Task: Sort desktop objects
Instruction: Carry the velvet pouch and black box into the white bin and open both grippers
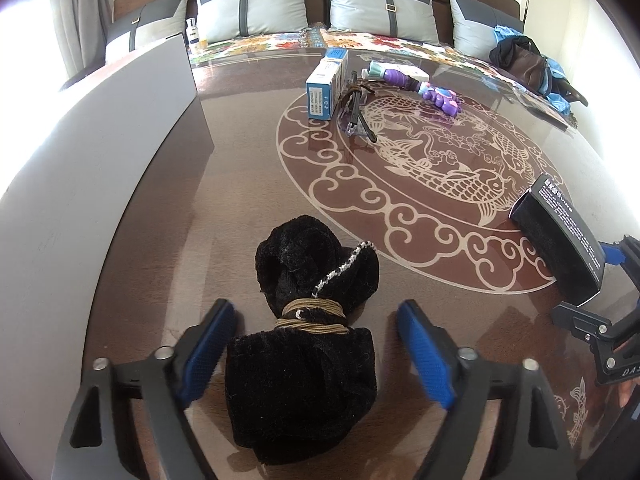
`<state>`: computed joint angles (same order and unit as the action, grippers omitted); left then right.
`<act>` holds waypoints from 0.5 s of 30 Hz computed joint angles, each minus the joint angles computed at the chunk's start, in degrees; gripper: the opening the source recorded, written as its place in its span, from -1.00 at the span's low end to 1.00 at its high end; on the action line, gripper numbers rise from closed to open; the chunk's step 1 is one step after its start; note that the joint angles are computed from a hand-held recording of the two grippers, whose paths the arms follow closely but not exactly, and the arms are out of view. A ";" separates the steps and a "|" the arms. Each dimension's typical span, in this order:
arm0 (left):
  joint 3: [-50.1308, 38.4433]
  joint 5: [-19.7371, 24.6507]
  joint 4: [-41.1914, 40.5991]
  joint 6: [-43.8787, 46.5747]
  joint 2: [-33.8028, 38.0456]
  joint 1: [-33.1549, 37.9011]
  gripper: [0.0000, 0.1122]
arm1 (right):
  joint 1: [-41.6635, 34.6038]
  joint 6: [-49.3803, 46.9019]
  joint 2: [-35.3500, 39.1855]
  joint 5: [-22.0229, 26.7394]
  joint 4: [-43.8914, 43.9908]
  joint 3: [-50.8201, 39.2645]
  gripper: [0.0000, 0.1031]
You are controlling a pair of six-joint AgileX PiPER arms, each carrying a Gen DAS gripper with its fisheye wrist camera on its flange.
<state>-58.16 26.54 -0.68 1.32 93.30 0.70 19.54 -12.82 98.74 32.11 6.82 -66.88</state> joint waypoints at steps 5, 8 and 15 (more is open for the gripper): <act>0.05 5.06 -15.43 11.87 -3.00 4.81 -0.37 | -1.00 1.94 4.83 9.86 1.00 -11.12 0.14; 1.31 7.23 -21.06 16.71 -8.55 7.31 -0.37 | -0.50 3.62 4.92 14.16 0.11 -14.23 0.13; -6.72 22.79 -35.03 29.82 -16.99 23.39 -0.37 | 6.69 10.44 1.42 20.82 -0.40 -25.64 0.13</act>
